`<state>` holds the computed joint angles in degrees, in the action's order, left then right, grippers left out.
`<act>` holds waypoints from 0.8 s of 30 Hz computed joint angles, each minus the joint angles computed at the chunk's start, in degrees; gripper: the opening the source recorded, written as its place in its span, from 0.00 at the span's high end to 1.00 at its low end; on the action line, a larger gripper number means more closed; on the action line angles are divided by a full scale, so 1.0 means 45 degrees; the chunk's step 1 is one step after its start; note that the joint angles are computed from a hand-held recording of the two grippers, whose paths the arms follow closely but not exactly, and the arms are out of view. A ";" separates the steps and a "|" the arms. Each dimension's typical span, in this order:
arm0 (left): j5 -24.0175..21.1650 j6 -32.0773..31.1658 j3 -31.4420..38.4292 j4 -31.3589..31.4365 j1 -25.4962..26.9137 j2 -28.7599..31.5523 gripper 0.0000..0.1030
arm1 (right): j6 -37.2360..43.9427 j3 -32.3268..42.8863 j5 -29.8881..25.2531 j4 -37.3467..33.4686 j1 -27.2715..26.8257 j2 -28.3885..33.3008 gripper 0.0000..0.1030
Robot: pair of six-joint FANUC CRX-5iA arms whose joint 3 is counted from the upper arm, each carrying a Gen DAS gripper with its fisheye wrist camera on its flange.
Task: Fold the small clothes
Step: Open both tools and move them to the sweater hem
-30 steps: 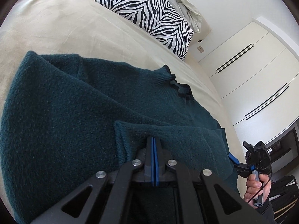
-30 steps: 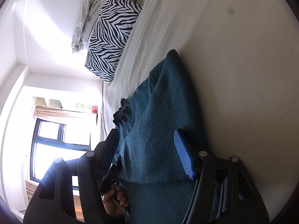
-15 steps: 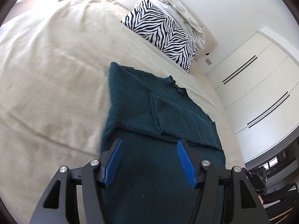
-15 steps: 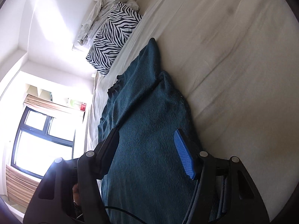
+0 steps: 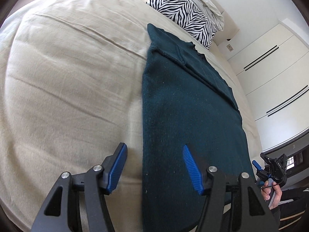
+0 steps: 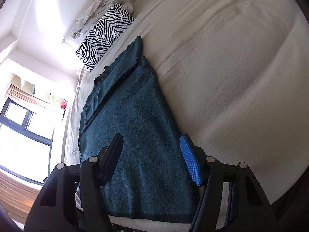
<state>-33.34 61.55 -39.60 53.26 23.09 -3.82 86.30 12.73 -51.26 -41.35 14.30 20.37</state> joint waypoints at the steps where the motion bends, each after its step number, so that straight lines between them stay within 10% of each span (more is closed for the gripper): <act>1: -0.0238 0.0201 0.0009 -0.0335 0.0048 -0.0096 0.39 | -0.0091 -0.0240 0.0028 0.0185 0.0042 -0.0150 0.41; 24: -0.3350 0.0781 -0.0361 -0.1017 0.0582 -0.0583 0.38 | 0.0261 -0.1079 -0.2309 -0.1335 -0.0971 -0.0777 0.46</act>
<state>-48.41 65.06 -41.23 48.68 25.71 -6.44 87.47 7.87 -61.65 -47.35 9.92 16.87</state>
